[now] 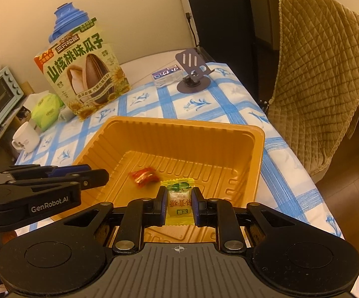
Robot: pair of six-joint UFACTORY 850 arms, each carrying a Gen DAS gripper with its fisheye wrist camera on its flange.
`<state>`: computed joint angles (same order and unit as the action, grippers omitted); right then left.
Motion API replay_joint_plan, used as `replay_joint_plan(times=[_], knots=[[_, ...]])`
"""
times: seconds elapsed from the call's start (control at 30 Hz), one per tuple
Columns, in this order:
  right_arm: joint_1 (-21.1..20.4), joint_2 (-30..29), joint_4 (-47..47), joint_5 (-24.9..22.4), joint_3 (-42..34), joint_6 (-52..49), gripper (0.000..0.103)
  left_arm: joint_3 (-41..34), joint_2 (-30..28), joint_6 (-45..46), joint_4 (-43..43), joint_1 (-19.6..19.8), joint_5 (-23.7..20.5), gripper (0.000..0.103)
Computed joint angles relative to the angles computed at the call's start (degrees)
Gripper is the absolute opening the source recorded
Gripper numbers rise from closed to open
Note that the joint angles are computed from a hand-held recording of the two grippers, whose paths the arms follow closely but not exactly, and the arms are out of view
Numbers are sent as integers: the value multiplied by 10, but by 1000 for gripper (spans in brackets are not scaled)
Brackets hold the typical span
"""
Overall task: Organize snacks
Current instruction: 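Carry both candies over the orange tray and open both grippers to drop them, then move both grippers back toward the remaining snacks on the tablecloth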
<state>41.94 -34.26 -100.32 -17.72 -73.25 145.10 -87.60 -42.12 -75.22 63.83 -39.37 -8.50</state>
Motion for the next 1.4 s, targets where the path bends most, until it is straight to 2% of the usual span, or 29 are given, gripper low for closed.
replay_joint_plan(times=[0.27, 0.37, 0.43, 0.47, 0.5, 0.57, 0.63, 0.83, 0.9, 1.0, 1.2, 1.4], knots=[[-5, -11, 19, 4, -15, -21, 21, 10, 9, -12, 7, 3, 0, 34], [-8, -14, 2, 5, -19, -4, 21, 21, 17, -51, 41, 3, 0, 40], [-9, -15, 18, 6, -24, -16, 26, 29, 23, -90, 75, 3, -3, 45], [-10, -14, 0, 5, -21, 5, 36, 34, 27, -102, 85, 4, -2, 46], [-10, -10, -36, 2, -16, 46, 52, 38, 30, -116, 96, 4, -3, 48], [-8, -3, -88, -13, -5, 104, 63, 48, 38, -161, 138, 3, -6, 54], [-8, 2, -95, -15, -1, 111, 64, 58, 47, -204, 176, 2, -11, 62], [-9, 28, -141, -16, 27, 164, 68, 84, 73, -262, 218, -7, -27, 75], [-6, 40, -161, -24, 43, 186, 75, 97, 85, -299, 248, -12, -31, 75], [-2, 62, -197, -35, 71, 225, 78, 117, 106, -346, 285, -21, -42, 79], [13, 116, -264, -62, 137, 292, 79, 165, 155, -415, 329, -49, -74, 82], [32, 171, -300, -84, 199, 315, 80, 221, 208, -444, 320, -85, -115, 82]])
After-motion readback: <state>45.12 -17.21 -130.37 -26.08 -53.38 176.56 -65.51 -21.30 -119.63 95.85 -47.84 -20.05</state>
